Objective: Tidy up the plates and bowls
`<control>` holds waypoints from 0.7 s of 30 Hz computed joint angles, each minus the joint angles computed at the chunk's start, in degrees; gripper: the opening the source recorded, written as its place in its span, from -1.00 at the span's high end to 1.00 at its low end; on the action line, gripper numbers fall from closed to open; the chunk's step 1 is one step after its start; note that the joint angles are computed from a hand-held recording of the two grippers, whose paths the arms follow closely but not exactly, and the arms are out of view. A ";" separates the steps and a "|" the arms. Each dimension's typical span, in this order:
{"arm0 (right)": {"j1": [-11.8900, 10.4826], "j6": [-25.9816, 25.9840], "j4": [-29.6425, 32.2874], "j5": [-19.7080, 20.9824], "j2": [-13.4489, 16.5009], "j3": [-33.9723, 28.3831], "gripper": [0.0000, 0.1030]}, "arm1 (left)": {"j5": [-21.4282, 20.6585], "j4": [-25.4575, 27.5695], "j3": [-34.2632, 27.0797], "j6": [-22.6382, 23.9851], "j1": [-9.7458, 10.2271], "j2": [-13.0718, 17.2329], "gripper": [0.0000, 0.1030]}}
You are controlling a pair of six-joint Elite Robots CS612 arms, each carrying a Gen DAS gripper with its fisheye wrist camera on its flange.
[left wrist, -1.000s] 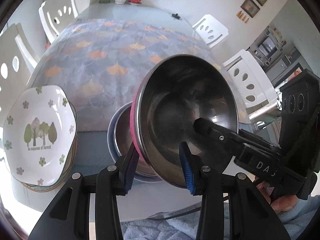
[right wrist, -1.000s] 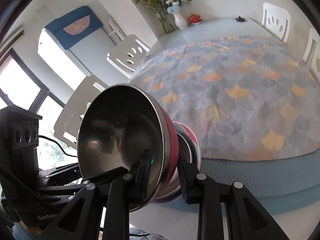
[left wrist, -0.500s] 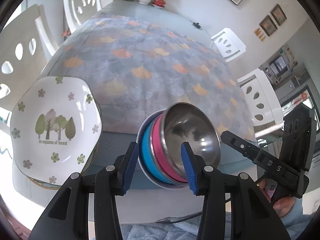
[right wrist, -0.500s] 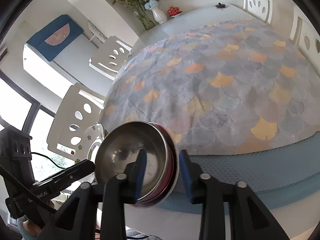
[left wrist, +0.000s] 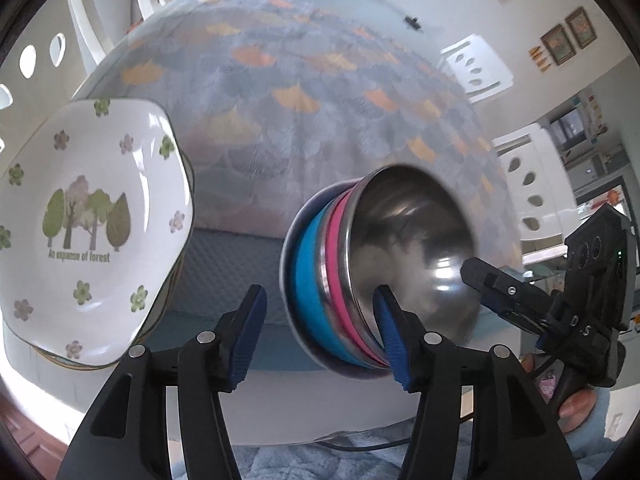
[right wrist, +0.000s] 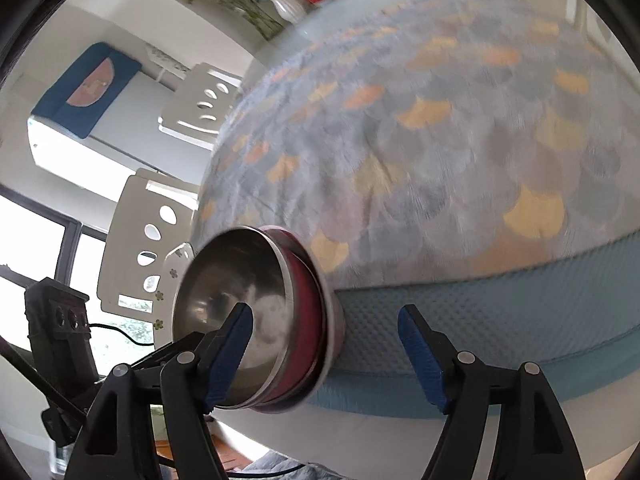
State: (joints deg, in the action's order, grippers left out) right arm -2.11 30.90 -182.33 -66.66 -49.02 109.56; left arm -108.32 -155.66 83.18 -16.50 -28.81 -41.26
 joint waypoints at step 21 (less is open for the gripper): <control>-1.91 1.20 8.74 8.36 3.19 -3.80 -0.46 | -2.05 10.38 -4.63 2.13 0.19 2.35 -0.20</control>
